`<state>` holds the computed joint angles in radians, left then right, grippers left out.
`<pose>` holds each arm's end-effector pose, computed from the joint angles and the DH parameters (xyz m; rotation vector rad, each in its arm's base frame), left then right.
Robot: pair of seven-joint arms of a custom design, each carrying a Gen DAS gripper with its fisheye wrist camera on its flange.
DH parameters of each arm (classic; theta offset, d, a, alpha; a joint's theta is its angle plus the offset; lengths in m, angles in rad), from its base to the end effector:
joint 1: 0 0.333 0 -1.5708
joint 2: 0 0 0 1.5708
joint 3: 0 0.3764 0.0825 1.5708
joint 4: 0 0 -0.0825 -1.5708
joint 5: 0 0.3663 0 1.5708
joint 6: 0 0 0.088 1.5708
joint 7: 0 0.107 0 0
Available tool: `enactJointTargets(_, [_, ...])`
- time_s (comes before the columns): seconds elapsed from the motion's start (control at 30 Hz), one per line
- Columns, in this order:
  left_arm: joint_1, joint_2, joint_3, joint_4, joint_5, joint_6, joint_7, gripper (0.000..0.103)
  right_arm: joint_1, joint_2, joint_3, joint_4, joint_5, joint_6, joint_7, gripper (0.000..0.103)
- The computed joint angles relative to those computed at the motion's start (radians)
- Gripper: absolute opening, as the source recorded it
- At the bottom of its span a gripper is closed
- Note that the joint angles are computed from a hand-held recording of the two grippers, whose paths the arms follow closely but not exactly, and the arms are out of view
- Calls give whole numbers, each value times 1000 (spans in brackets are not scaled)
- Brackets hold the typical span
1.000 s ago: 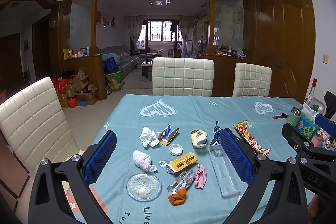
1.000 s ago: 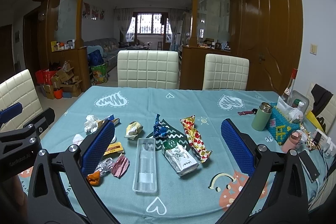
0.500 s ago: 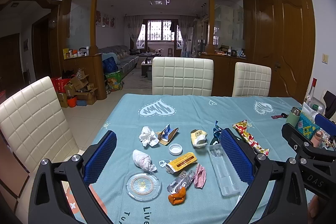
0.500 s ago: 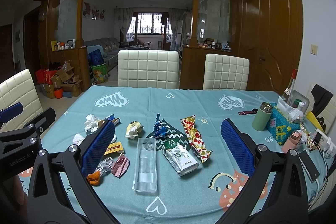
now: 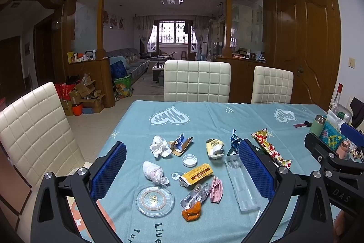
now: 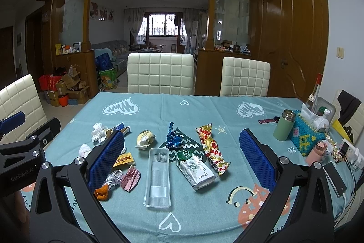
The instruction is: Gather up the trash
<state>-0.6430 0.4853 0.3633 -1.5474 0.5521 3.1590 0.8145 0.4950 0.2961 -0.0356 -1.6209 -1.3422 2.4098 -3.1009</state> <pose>0.6709 -0.3133 0.5685 -1.3637 1.7170 -1.1424 0.6204 0.3043 0.5742 -1.3150 1.7610 -1.2045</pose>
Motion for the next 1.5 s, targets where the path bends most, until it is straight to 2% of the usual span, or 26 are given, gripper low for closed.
enactJointTargets(0.23, [-16, 4, 20, -4, -2, 8, -5, 97, 1, 3, 0, 6, 5, -1, -6, 100])
enactJointTargets(0.67, [-13, 0, 10, -21, -17, 9, 15, 97, -2, 6, -2, -23, 0, 20, 20, 100])
enactJointTargets(0.7, [-3, 9, -3, -8, -23, 3, 24, 97, -4, 6, -3, -25, 0, 23, 20, 100])
enactJointTargets(0.9, [-26, 7, 23, -27, -31, 18, 23, 97, -4, 6, -3, -23, 3, 23, 17, 100])
enactJointTargets(0.93, [-5, 9, -3, -9, -42, 3, 41, 97, -5, 6, -2, -24, 5, 24, 15, 100])
enactJointTargets(1.03, [-11, 10, 5, -12, -44, 7, 40, 97, -4, 6, -3, -23, 4, 24, 17, 100])
enactJointTargets(1.23, [15, 7, -28, -5, -52, -5, 62, 97, -3, 7, -3, -22, 6, 24, 15, 100])
enactJointTargets(1.5, [17, 6, -33, -7, -49, -10, 62, 97, -5, 8, -3, -18, 18, 23, 5, 100])
